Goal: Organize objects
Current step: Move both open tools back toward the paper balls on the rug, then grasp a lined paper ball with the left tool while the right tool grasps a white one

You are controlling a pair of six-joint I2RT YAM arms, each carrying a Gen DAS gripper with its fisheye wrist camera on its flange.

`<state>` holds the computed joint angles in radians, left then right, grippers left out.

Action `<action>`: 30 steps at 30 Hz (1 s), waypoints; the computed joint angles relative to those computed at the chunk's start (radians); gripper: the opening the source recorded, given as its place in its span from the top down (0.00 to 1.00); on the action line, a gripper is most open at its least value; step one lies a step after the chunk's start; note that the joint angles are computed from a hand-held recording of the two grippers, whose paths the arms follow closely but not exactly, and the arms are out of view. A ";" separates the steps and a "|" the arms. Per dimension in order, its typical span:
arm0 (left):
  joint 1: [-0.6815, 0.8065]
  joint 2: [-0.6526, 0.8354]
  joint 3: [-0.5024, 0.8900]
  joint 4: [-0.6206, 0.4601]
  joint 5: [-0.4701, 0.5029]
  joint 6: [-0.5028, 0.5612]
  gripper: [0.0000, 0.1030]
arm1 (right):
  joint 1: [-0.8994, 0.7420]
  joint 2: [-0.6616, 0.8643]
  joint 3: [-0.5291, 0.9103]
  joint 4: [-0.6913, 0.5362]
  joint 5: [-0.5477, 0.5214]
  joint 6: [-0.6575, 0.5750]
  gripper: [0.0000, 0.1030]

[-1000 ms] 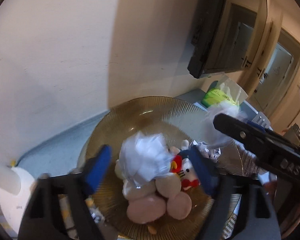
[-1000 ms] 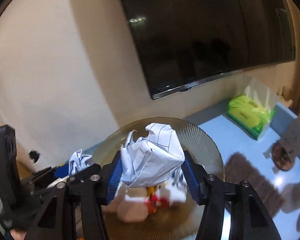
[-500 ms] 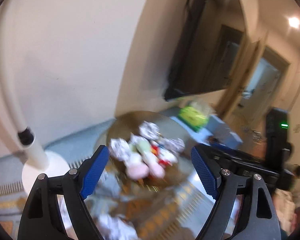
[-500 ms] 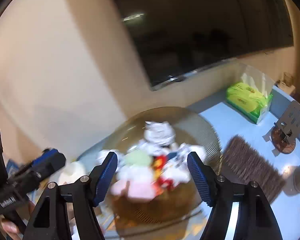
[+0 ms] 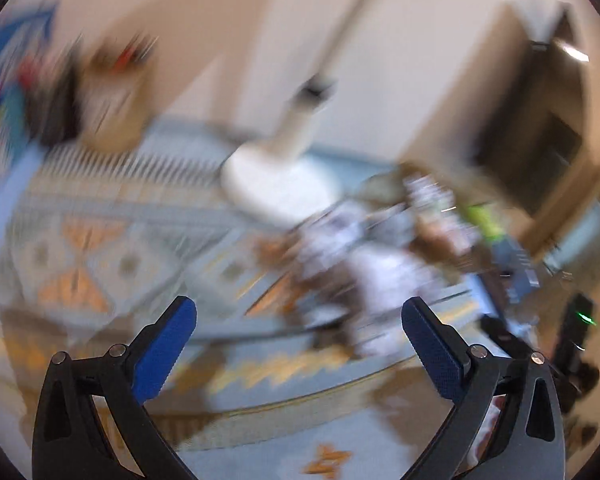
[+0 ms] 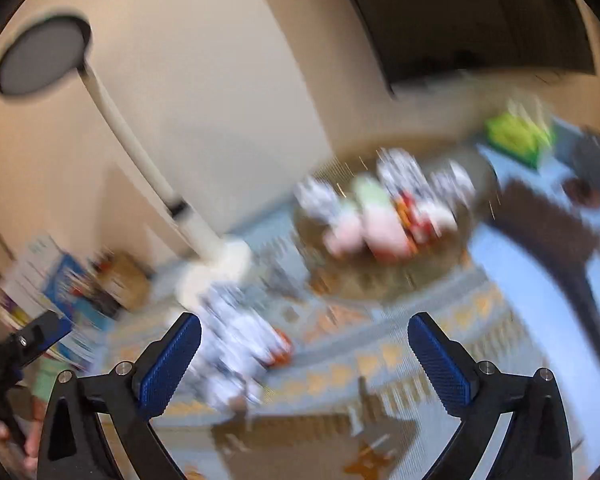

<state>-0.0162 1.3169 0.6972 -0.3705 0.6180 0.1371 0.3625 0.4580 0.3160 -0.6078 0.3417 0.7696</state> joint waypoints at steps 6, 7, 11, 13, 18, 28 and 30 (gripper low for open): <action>-0.029 0.146 -0.082 0.158 0.026 0.056 0.01 | 0.061 0.164 -0.141 0.245 0.088 0.064 0.00; -0.028 0.129 -0.089 0.168 0.027 0.061 0.01 | 0.060 0.154 -0.144 0.239 0.097 0.062 0.00; -0.012 0.136 -0.088 0.185 0.040 0.042 0.01 | 0.039 0.227 -0.139 0.273 0.082 0.069 0.00; -0.002 0.144 -0.085 0.169 0.048 0.046 0.01 | 0.053 0.292 -0.118 0.278 0.099 0.074 0.00; 0.002 0.109 -0.108 0.190 0.040 0.049 0.01 | 0.181 0.369 -0.073 0.236 0.212 0.108 0.00; -0.157 0.276 0.201 0.009 -0.142 0.219 0.02 | 0.173 0.378 0.103 0.190 0.044 -0.104 0.00; -0.187 0.327 0.207 0.081 -0.180 0.230 0.09 | 0.187 0.499 0.177 0.195 0.080 -0.158 0.00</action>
